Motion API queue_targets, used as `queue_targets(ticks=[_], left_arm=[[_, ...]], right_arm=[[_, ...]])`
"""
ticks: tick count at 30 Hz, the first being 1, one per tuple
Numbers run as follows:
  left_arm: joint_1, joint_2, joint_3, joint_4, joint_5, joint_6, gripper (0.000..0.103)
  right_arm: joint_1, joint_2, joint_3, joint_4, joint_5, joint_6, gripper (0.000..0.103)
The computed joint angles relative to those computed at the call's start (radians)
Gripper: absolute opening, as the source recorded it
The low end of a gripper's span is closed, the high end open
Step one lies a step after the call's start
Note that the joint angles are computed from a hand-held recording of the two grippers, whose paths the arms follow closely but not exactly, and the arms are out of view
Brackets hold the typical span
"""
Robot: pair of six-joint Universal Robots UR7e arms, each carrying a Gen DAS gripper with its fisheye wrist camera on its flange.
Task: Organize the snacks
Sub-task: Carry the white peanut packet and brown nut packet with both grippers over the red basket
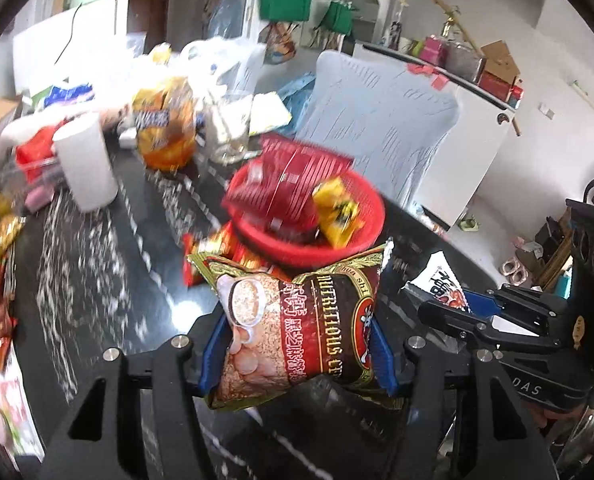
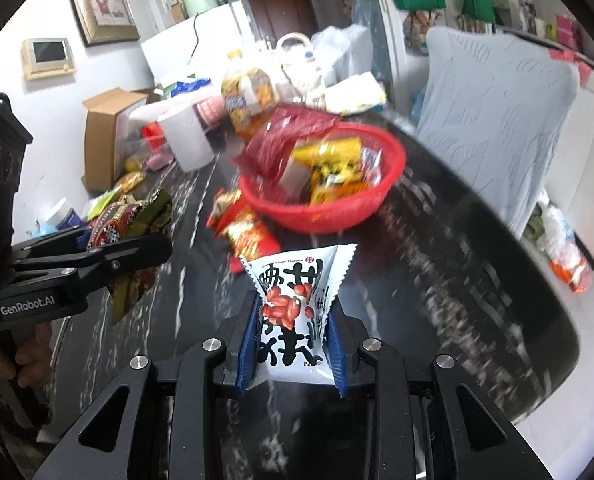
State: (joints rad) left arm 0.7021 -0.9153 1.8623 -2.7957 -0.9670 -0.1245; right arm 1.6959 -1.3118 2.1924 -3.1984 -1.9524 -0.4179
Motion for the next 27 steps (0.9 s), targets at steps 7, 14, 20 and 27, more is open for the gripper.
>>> queue_targets(ticks=[7,14,20,27], left_arm=[[-0.002,0.051,-0.095,-0.043,0.012,0.079,0.058],[0.011,0.117,-0.22,-0.043,0.002,0.149,0.059],[0.035,0.185,-0.345,-0.028,0.009,0.22,0.059],[0.081,0.262,-0.475,-0.001,-0.016,0.267,0.059]], right_arm=[[0.014,0.008,-0.069,-0.026,-0.033,-0.042,0.03],[0.017,0.07,-0.179,-0.046,-0.083,-0.101,0.03],[0.015,0.14,-0.282,-0.054,-0.133,-0.143,0.03],[-0.007,0.223,-0.396,-0.009,-0.143,-0.153,0.03]])
